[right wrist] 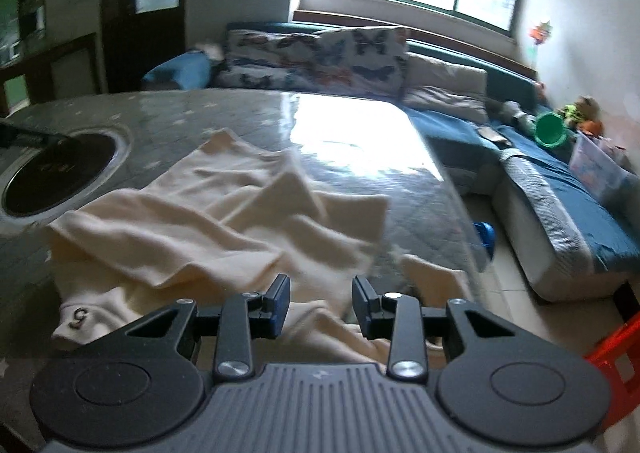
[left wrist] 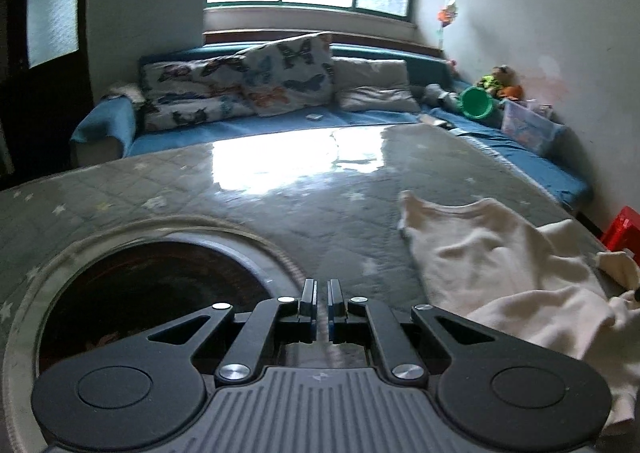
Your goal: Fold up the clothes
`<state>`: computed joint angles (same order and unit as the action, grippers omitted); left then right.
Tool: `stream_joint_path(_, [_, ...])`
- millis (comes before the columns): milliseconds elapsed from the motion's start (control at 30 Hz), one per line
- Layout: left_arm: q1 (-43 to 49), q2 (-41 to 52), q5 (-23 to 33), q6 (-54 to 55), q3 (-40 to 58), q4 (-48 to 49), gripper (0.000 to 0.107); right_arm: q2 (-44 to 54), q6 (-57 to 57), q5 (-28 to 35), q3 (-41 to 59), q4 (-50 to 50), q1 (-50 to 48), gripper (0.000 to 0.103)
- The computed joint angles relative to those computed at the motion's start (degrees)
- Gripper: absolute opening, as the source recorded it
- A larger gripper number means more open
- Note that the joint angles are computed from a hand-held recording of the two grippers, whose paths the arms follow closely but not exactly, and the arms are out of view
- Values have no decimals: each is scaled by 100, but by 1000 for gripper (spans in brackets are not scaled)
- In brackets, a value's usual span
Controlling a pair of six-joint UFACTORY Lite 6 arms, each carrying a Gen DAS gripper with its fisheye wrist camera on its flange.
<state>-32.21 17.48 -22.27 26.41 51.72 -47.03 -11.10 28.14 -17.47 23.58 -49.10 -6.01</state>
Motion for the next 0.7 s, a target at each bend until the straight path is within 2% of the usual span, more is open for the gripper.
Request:
stream_joint_path(100, [98,-34,15,207,-68,-214,5,3,-50,58,-53,56,219,34])
stream_joint_path(500, [83,-645,-23,-84,-722,269,5,16,-155,140,-138,148,470,34])
stream_joint_path(633, [44,-749,37,-539,-817,766,5,-48,-145,133,-200,108,450,35])
stream_joint_path(700, [20,-853,77,-1364,-943,1698,6,5,-233,111,-202,203,443,35])
